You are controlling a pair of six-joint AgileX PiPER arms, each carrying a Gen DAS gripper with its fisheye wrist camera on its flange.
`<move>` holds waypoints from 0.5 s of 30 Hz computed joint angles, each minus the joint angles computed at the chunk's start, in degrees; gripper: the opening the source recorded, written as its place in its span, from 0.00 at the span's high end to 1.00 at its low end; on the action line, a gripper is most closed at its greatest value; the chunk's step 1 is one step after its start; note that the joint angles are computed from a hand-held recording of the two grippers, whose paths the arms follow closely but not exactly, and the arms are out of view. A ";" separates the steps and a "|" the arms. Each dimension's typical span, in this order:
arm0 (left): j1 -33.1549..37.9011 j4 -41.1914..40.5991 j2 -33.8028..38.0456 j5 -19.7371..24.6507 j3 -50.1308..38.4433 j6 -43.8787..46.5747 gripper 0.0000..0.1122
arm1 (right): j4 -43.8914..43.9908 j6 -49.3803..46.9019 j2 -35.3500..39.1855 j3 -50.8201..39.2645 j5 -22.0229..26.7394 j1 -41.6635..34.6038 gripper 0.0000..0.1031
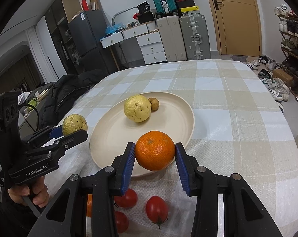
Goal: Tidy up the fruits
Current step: 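Carry the green citrus and the orange over the plate with both grippers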
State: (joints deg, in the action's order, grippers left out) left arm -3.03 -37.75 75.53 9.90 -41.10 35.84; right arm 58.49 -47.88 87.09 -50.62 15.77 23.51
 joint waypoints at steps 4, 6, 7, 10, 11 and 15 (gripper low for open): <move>-0.11 0.53 2.87 -0.46 -2.23 -0.44 0.58 | -2.24 2.41 1.50 -1.83 0.11 0.19 0.60; -0.73 3.83 3.90 -0.98 -2.95 -3.83 0.58 | 2.74 -1.70 2.05 -2.12 1.03 -0.56 0.60; -0.89 4.90 4.17 -1.05 -3.16 -4.91 0.58 | 6.85 -5.11 2.32 -2.37 3.01 -1.59 0.60; -1.04 5.52 5.96 -1.46 -4.38 -5.57 0.58 | 5.63 -3.88 2.82 -2.99 2.32 -1.33 0.60; -1.07 6.15 6.58 -1.34 -4.96 -6.39 0.58 | 4.80 -3.01 3.23 -3.38 1.98 -1.19 0.60; -1.30 5.62 7.73 -1.02 -5.89 -6.24 0.58 | 2.75 -1.02 5.52 -5.41 2.72 -1.41 0.60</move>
